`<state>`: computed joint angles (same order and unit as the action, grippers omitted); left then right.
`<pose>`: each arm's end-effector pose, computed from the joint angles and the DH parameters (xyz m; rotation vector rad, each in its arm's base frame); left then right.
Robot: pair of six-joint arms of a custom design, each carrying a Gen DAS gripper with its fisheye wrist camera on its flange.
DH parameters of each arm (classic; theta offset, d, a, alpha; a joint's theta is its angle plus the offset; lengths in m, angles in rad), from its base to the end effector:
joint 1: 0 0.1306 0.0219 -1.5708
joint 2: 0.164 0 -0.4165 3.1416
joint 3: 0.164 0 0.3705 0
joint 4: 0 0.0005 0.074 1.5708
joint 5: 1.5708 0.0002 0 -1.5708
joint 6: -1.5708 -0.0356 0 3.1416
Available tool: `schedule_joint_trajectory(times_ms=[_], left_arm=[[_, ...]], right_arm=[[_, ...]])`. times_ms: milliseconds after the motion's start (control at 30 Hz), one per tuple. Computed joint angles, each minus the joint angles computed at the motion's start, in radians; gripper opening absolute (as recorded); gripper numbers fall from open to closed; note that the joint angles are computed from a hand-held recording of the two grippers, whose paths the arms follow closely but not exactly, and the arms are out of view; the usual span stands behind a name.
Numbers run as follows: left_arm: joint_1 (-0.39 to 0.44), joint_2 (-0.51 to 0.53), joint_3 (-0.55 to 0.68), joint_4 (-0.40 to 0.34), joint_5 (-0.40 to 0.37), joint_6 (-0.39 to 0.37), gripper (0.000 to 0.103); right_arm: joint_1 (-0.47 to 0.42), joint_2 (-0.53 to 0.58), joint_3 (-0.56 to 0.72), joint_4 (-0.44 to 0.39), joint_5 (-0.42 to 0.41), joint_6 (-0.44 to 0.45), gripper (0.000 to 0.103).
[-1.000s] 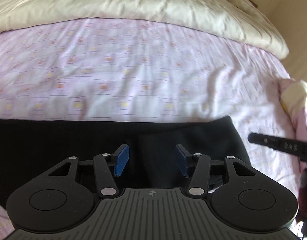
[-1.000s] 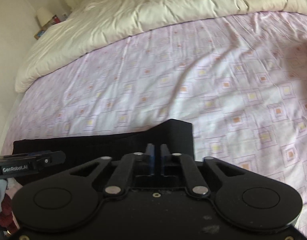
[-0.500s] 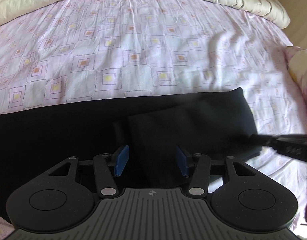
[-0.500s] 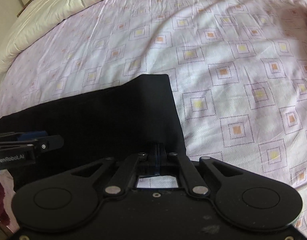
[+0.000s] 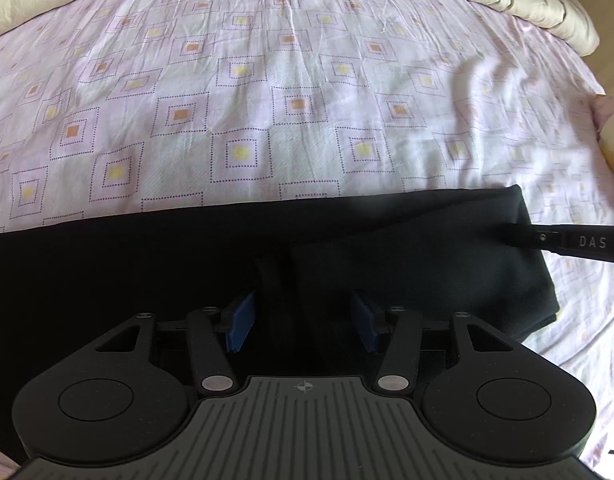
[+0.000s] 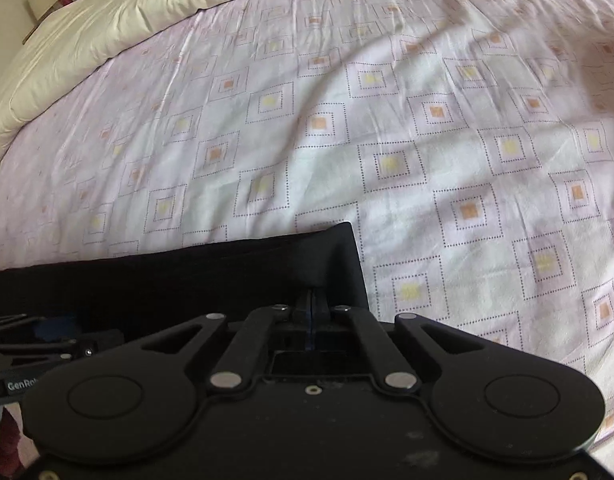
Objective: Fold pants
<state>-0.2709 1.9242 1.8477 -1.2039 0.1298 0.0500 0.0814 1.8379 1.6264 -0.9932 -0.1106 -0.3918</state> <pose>0.6041 -0.1731 0.3595 0.3429 2.8447 -0.2508 0.5949 0.0520 0.3290 0.4043 2.7697 0.2720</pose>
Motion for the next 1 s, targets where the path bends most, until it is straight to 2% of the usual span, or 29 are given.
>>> schedule_joint_trajectory(times_ms=[33,67,100,233,467,633,833,1000], left_arm=[[0.000,-0.010,-0.005,0.007,-0.010,0.007,0.050],[0.000,-0.027,-0.016,0.020,-0.020,0.012,0.050],[0.001,-0.046,-0.029,0.032,-0.028,0.018,0.050],[0.003,-0.120,-0.076,0.020,-0.065,0.050,0.050],[0.009,-0.266,-0.230,-0.032,-0.115,0.097,0.050],[0.010,-0.378,-0.345,-0.051,-0.139,0.187,0.050],[0.007,-0.471,-0.434,-0.071,-0.191,0.277,0.050],[0.044,-0.508,-0.461,-0.067,-0.219,0.271,0.050]], right_arm=[[0.000,-0.010,-0.004,0.000,0.003,0.000,0.002],[0.000,-0.029,-0.015,0.009,0.004,-0.004,0.009],[-0.001,-0.051,-0.029,0.022,0.004,-0.009,0.010],[0.002,-0.156,-0.109,0.065,-0.044,-0.030,0.011],[0.064,-0.303,-0.249,0.080,-0.091,-0.013,0.015],[0.125,-0.386,-0.341,0.076,-0.155,-0.002,0.018],[0.193,-0.425,-0.383,0.056,-0.226,0.089,0.019],[0.270,-0.419,-0.367,0.085,-0.235,0.096,0.019]])
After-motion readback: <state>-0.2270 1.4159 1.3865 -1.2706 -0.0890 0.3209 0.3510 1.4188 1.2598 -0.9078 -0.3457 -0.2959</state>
